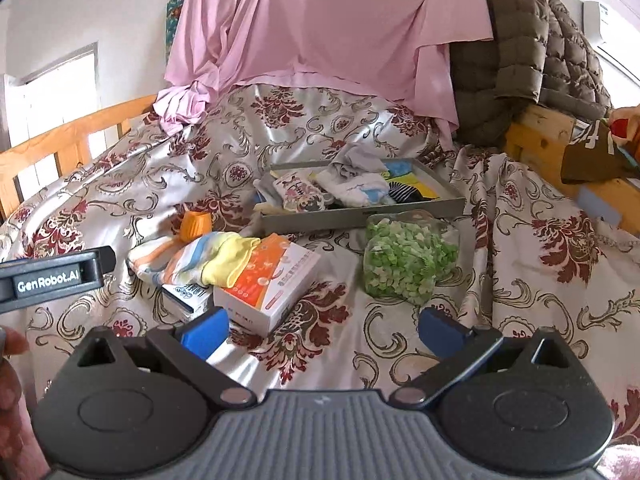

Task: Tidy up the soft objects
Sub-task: 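Move both tools back over the striped sock and orange band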

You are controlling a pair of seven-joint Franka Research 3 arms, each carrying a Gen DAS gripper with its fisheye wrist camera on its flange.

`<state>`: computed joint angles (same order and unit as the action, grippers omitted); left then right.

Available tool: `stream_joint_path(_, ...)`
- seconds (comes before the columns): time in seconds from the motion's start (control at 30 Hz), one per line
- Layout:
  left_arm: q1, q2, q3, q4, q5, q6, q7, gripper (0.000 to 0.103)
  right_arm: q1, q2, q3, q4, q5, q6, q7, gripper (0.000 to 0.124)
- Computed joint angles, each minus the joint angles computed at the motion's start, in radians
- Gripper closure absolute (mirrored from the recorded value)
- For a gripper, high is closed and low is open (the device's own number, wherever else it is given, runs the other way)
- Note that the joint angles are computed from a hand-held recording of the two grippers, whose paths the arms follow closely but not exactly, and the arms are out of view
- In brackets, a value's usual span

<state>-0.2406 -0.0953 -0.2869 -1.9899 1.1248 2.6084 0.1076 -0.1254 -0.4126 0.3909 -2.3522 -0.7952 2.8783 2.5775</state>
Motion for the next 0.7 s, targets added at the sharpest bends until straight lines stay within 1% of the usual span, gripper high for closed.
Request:
stream_joint_path(0.13,-0.003,0.008,-0.001,0.011,-0.015,-0.041,0.004,0.001,0.023,0.025,-0.013,0.015,0.009,-0.012,-0.036,0.021)
stream_joint_path(0.33,-0.008,0.018,0.004,0.026,-0.049,-0.082,0.009,0.001,0.050,0.051,-0.031,0.030,-0.005,-0.012,-0.062,0.021)
stream_joint_path(0.57,-0.013,0.033,0.012,0.047,-0.084,-0.114,0.018,0.001,0.073,0.083,-0.056,0.049,-0.008,0.006,-0.071,0.021)
stream_joint_path(0.7,-0.014,0.045,0.020,0.067,-0.118,-0.131,0.046,0.001,0.086,0.100,-0.074,0.057,-0.001,0.023,-0.078,0.021)
